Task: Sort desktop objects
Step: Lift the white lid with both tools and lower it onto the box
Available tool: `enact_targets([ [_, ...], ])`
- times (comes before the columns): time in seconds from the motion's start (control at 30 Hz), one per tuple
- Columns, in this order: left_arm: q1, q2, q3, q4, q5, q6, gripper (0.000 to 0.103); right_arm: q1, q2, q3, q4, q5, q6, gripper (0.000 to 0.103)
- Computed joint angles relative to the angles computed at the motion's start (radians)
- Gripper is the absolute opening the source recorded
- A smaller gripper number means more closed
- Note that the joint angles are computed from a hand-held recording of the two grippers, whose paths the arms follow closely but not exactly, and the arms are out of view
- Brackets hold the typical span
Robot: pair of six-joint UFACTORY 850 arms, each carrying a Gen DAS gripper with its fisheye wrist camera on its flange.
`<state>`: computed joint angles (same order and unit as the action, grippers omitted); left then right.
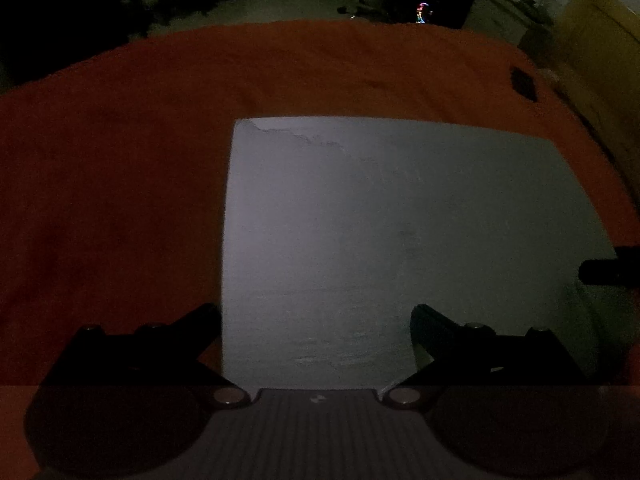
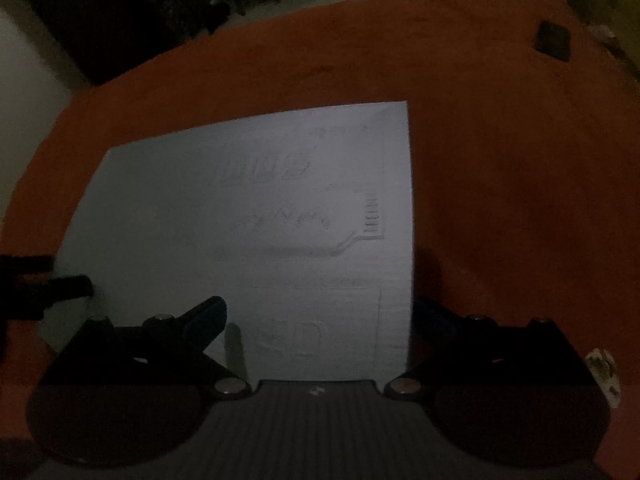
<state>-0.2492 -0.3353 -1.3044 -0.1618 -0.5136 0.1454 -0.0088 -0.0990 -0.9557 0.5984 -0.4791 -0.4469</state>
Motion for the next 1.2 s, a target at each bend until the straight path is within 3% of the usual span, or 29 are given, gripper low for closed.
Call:
enact_targets([
  [0.17, -0.006, 0.068, 0.085, -0.007, 0.069, 0.006, 0.101, -0.003, 0.018, 0.018, -0.015, -0.043, 0.016, 0.102],
  [0.27, 0.009, 0.069, 0.081, -0.068, 0.015, 0.039, 0.101, -0.008, 0.019, 0.016, -0.035, -0.075, 0.02, 0.102],
  [0.47, -0.009, 0.052, 0.094, 0.046, 0.022, -0.039, 0.103, 0.014, 0.002, 0.03, -0.081, -0.041, 0.007, 0.103],
  [0.53, -0.009, 0.056, 0.108, 0.042, 0.054, -0.052, 0.103, 0.012, -0.002, 0.034, -0.066, -0.025, -0.008, 0.103],
  [0.7, -0.002, 0.047, 0.098, 0.018, 0.049, -0.029, 0.103, 0.0, -0.004, 0.046, -0.007, -0.015, -0.064, 0.103],
  [0.8, -0.002, 0.022, 0.063, 0.049, 0.048, -0.069, 0.102, -0.014, -0.015, 0.04, 0.026, -0.012, -0.067, 0.103],
  [0.87, -0.008, 0.012, 0.043, 0.095, 0.057, -0.132, 0.102, -0.005, -0.021, 0.022, -0.013, 0.017, -0.01, 0.102],
  [0.97, -0.008, -0.032, -0.027, 0.094, 0.051, -0.112, 0.103, 0.006, -0.049, -0.026, -0.021, 0.067, -0.059, 0.103],
  [1.07, -0.005, -0.092, -0.09, 0.124, 0.035, -0.163, 0.103, 0.016, -0.114, -0.096, -0.077, 0.049, -0.02, 0.103],
  [1.2, 0.037, -0.121, -0.075, -0.156, 0.068, -0.019, 0.103, 0.009, -0.145, -0.086, 0.049, 0.1, -0.117, 0.103],
])
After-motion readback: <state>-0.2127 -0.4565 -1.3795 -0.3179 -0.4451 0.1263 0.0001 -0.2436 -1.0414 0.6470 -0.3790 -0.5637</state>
